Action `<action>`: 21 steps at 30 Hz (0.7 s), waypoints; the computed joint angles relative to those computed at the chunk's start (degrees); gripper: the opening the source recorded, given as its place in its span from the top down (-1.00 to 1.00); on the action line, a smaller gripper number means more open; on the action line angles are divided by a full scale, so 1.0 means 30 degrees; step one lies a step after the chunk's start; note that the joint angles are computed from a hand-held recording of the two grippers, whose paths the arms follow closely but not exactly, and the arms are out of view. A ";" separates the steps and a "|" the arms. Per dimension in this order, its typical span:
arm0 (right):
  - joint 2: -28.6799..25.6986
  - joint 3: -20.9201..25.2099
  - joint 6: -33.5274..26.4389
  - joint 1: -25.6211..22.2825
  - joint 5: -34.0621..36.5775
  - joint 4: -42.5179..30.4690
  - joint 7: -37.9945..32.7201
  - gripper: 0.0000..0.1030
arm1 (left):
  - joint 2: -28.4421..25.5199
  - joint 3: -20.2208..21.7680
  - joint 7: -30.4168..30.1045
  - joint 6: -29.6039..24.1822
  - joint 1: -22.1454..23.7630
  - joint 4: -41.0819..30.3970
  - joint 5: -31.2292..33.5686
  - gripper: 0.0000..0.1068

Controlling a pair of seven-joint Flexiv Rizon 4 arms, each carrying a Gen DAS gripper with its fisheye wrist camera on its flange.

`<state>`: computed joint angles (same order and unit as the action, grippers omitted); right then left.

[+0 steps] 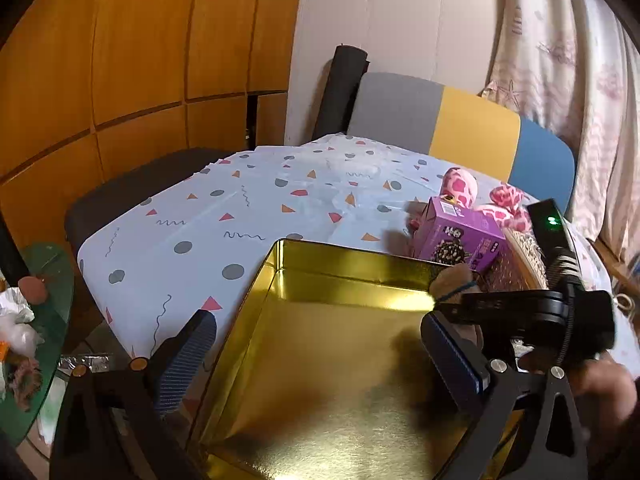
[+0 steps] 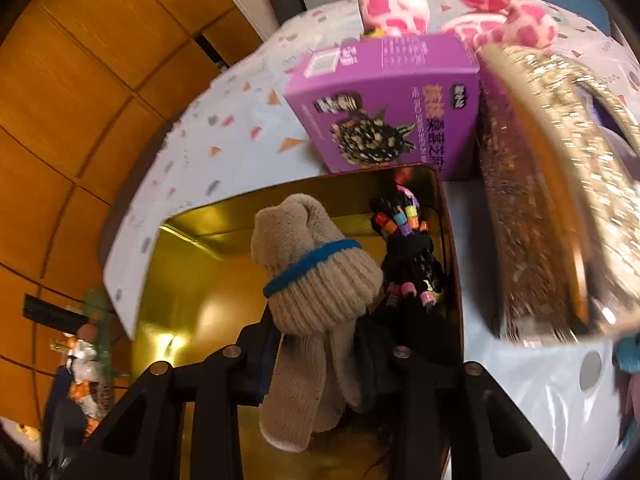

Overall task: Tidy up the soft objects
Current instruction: 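Carry the white sock into the gold tray and open the right tool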

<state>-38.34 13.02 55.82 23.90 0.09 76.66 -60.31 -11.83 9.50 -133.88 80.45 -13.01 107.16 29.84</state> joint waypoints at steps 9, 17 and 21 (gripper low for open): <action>0.0810 -0.1040 0.1467 0.0722 -0.1941 0.1484 0.0429 0.04 | -0.0023 -0.0169 0.0116 -0.0525 -0.0177 -0.0231 0.0398 -0.92; 0.2874 -0.2226 0.3997 0.1371 -0.4489 0.4764 0.2174 -0.02 | -0.0004 -0.0721 0.1338 -0.0288 -0.0006 0.0100 -0.0565 -0.92; 0.3927 -0.3128 0.5375 0.1729 -0.6207 0.6487 0.3744 -0.04 | -0.0031 -0.0957 0.2161 -0.0171 -0.0061 0.0243 -0.1198 -0.92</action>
<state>-26.56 3.63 71.94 29.09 -18.53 96.12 -49.08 -11.92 6.63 -127.40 79.93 -13.19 107.89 26.25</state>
